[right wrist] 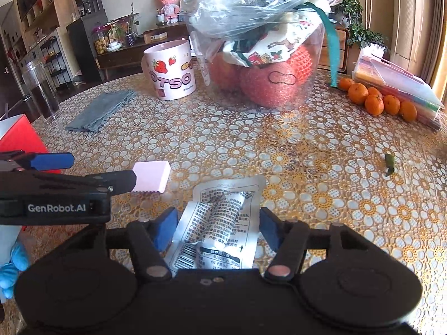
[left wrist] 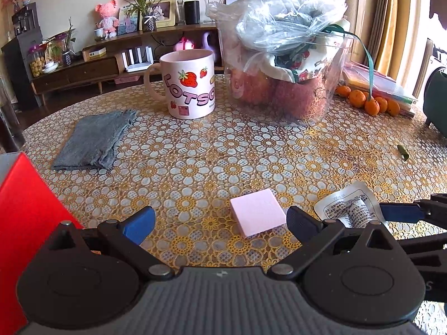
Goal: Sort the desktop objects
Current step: 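Grasp the pink sticky note with the left tool while the right tool grasps the white printed sachet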
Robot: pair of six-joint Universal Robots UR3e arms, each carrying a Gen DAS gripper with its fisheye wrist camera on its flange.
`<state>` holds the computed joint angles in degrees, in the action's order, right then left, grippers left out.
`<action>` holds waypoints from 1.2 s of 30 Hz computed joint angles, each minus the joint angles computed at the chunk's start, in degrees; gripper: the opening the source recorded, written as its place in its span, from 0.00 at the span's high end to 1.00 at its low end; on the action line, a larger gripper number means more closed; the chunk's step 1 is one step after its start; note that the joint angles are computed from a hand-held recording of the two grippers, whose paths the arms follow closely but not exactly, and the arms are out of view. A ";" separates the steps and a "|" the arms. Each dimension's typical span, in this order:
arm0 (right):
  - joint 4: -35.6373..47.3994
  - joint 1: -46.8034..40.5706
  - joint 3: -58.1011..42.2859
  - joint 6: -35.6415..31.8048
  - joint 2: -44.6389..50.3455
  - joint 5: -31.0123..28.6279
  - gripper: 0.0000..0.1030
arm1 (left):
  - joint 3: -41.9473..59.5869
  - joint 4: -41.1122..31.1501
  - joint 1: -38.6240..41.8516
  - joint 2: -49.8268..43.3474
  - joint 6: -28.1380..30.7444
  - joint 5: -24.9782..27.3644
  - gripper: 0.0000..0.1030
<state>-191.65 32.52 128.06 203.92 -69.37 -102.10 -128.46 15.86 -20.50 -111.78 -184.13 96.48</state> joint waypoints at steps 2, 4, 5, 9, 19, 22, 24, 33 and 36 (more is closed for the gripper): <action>-0.71 -0.68 1.59 0.16 -1.04 0.41 0.41 | 3.42 -2.06 -1.57 -2.25 -0.87 1.54 0.02; -1.28 -1.19 2.75 0.16 -1.77 0.93 0.41 | 6.07 -3.79 -2.26 -3.93 -2.22 1.89 0.03; -1.44 -1.27 3.18 0.15 -2.05 1.01 0.41 | 7.09 -4.90 -2.17 -4.42 -2.68 1.34 0.03; -2.81 -1.64 4.58 0.17 -2.45 1.50 0.41 | 9.89 -8.89 -2.12 -5.70 -4.80 1.10 0.15; -4.85 -1.88 5.42 1.15 -1.83 1.84 0.41 | 8.91 -5.64 -3.08 -6.11 -3.19 0.80 0.52; -4.59 -1.69 5.34 1.45 -1.98 1.57 0.42 | 8.47 -5.45 -2.76 -5.79 -2.96 0.17 0.55; -4.20 -1.64 5.24 1.89 -2.24 1.47 0.42 | 7.94 -5.40 -2.31 -5.38 -2.97 -0.46 0.56; -2.67 -1.31 5.82 3.85 -4.18 1.52 0.44 | 3.13 -4.36 -2.29 -1.54 -1.91 -1.39 0.56; -1.16 -0.26 5.48 3.59 -4.75 0.57 0.44 | 1.21 -3.63 -2.28 0.07 -1.46 -1.78 0.56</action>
<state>-192.81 32.26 133.54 207.51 -74.13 -101.54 -127.24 12.23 -22.78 -111.71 -185.59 94.70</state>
